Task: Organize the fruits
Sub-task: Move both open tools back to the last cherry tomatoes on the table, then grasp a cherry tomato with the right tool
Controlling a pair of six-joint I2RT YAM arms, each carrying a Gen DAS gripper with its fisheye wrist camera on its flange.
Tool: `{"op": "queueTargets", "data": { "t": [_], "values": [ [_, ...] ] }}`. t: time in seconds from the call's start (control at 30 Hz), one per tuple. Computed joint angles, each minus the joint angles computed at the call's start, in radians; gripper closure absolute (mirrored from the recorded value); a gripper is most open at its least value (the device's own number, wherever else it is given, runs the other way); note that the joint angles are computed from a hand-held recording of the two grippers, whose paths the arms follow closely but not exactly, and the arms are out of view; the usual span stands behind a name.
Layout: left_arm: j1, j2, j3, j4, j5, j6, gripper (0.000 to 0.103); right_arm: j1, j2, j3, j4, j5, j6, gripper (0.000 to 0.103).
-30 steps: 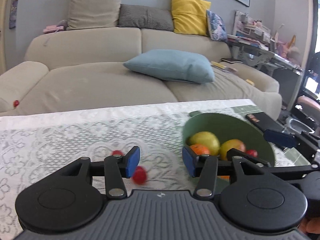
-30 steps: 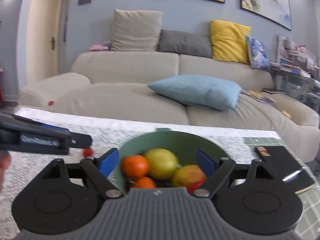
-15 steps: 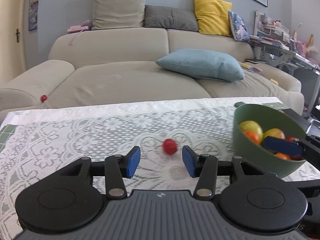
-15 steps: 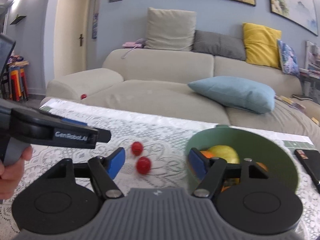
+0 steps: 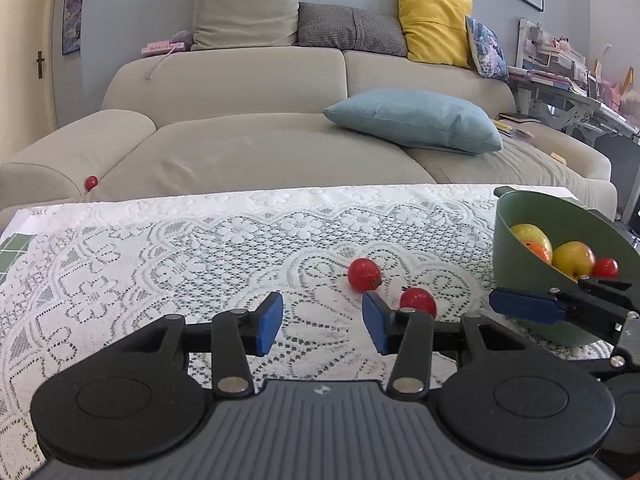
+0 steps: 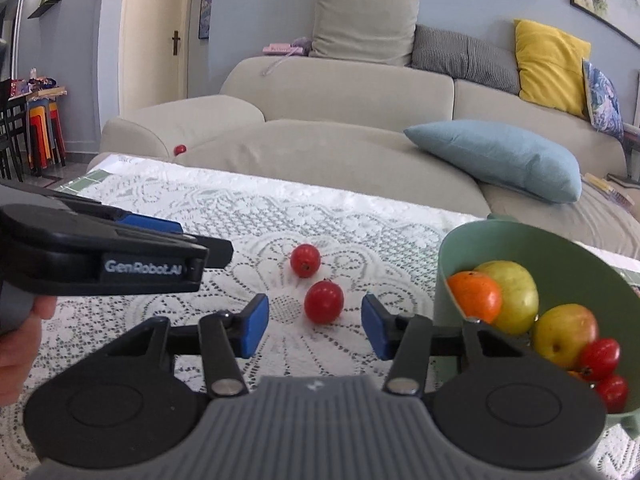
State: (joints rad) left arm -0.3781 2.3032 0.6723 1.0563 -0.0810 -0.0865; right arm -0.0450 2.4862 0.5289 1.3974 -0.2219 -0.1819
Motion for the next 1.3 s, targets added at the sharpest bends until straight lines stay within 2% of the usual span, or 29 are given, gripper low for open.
{"op": "queueTargets", "data": {
  "t": [0.23, 0.47, 0.67, 0.83, 1.2, 1.3],
  "values": [
    [0.030, 0.027, 0.040, -0.008, 0.052, -0.033, 0.050, 0.014, 0.013, 0.079, -0.081, 0.035, -0.003, 0.066],
    [0.056, 0.048, 0.071, -0.029, 0.081, -0.047, 0.051, 0.041, 0.044, 0.161, -0.131, 0.070, 0.028, 0.066],
    [0.069, 0.063, 0.088, -0.048, 0.093, -0.051, 0.051, 0.049, 0.043, 0.227, -0.230, 0.075, 0.051, 0.067],
    [0.067, 0.071, 0.099, -0.067, 0.089, -0.050, 0.051, 0.046, 0.056, 0.268, -0.301, 0.066, 0.062, 0.075],
    [0.066, 0.081, 0.099, -0.064, 0.109, -0.052, 0.051, 0.048, 0.065, 0.261, -0.275, 0.073, 0.054, 0.078],
    [0.080, 0.079, 0.086, -0.034, 0.135, -0.064, 0.051, 0.054, 0.042, 0.214, -0.222, 0.080, 0.034, 0.078]
  ]
}}
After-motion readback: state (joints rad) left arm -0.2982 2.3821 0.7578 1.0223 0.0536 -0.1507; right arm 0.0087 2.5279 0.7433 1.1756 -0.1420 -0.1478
